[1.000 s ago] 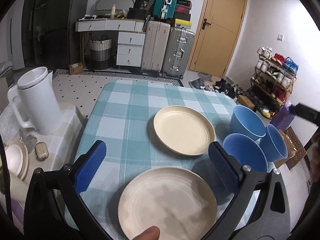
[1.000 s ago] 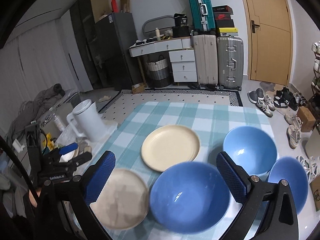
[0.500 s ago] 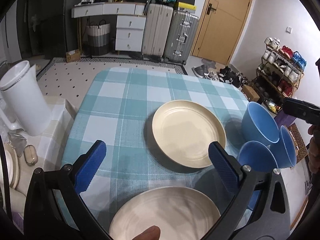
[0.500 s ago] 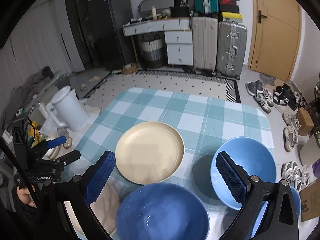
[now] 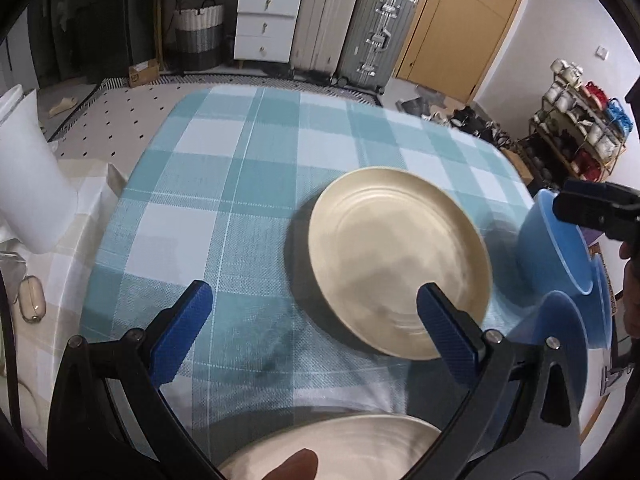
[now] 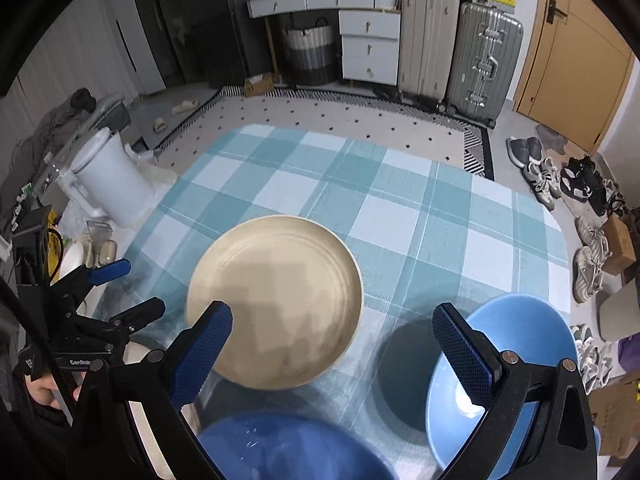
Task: Organize plates and bowls
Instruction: 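Move both grippers to the smaller yellowish plate, then close both grippers on the rim of the yellowish plate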
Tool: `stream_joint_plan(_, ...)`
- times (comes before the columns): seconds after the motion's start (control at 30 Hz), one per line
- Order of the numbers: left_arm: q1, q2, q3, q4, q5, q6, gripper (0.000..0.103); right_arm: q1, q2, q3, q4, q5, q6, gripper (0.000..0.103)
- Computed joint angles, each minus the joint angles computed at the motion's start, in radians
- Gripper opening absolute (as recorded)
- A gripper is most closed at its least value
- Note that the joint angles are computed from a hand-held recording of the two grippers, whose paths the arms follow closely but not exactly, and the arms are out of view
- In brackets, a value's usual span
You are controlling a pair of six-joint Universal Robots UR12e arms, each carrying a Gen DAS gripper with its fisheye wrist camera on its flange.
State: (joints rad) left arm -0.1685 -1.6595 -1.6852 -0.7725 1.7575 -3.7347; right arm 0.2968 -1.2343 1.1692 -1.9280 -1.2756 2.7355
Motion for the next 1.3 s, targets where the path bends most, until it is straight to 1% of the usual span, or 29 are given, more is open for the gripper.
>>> stream_joint_plan(0.07, 0.007, -0.005, -0.001, 0.002, -0.016, -0.005, 0.102, 0.005, 0.018, -0.019, 0.031, -0.006, -0.008, 0.102)
stream_joint_plan(0.13, 0.011, -0.012, 0.001, -0.003, -0.023, -0.007, 0.102, 0.015, 0.039, -0.038, 0.061, -0.029, -0.018, 0.097)
stream_joint_plan(0.2, 0.016, -0.021, 0.005, -0.006, -0.036, -0.010, 0.102, 0.020, 0.056, -0.056, 0.099, -0.035, -0.024, 0.088)
stream_joint_plan(0.27, 0.022, -0.025, 0.003, -0.004, -0.053, -0.008, 0.102, 0.022, 0.070, -0.070, 0.131, -0.034, -0.029, 0.087)
stream_joint_plan(0.37, 0.030, -0.033, 0.004, -0.011, -0.075, -0.010, 0.101, 0.029, 0.091, -0.087, 0.161, -0.060, -0.027, 0.079)
stream_joint_plan(0.4, 0.033, -0.034, 0.002, -0.009, -0.086, -0.008, 0.099, 0.029, 0.100, -0.095, 0.172, -0.064, -0.019, 0.077)
stream_joint_plan(0.43, 0.034, -0.035, 0.001, -0.012, -0.091, -0.005, 0.096, 0.029, 0.106, -0.100, 0.182, -0.065, -0.015, 0.077)
stream_joint_plan(0.53, 0.028, -0.048, 0.014, -0.042, -0.077, 0.014, 0.095, 0.030, 0.115, -0.105, 0.194, -0.072, -0.007, 0.076)
stream_joint_plan(0.6, 0.030, -0.053, 0.015, -0.044, -0.090, 0.024, 0.095, 0.032, 0.123, -0.111, 0.213, -0.078, -0.011, 0.074)
stream_joint_plan(0.67, 0.035, -0.055, 0.013, -0.042, -0.112, 0.017, 0.093, 0.034, 0.130, -0.116, 0.227, -0.086, -0.011, 0.070)
stream_joint_plan(0.8, 0.048, -0.059, 0.005, -0.021, -0.169, 0.010, 0.084, 0.040, 0.137, -0.114, 0.230, -0.113, -0.020, 0.061)
stream_joint_plan(0.9, 0.047, -0.065, 0.008, -0.021, -0.174, 0.016, 0.077, 0.042, 0.139, -0.112, 0.233, -0.118, -0.032, 0.055)
stream_joint_plan(1.03, 0.046, -0.073, 0.016, -0.035, -0.184, 0.027, 0.065, 0.045, 0.138, -0.109, 0.234, -0.125, -0.045, 0.051)
stream_joint_plan(1.07, 0.043, -0.075, 0.019, -0.039, -0.178, 0.028, 0.064, 0.045, 0.138, -0.108, 0.233, -0.127, -0.046, 0.050)
stream_joint_plan(1.13, 0.043, -0.077, 0.022, -0.041, -0.182, 0.035, 0.059, 0.043, 0.137, -0.106, 0.232, -0.126, -0.044, 0.048)
stream_joint_plan(1.17, 0.042, -0.078, 0.024, -0.041, -0.181, 0.037, 0.058, 0.043, 0.137, -0.104, 0.229, -0.130, -0.041, 0.045)
stream_joint_plan(1.23, 0.041, -0.079, 0.025, -0.043, -0.179, 0.038, 0.050, 0.043, 0.137, -0.103, 0.227, -0.136, -0.036, 0.040)
stream_joint_plan(1.27, 0.040, -0.079, 0.025, -0.043, -0.174, 0.038, 0.048, 0.043, 0.138, -0.104, 0.226, -0.140, -0.032, 0.036)
stream_joint_plan(1.3, 0.040, -0.080, 0.026, -0.044, -0.177, 0.038, 0.043, 0.043, 0.138, -0.103, 0.225, -0.148, -0.030, 0.032)
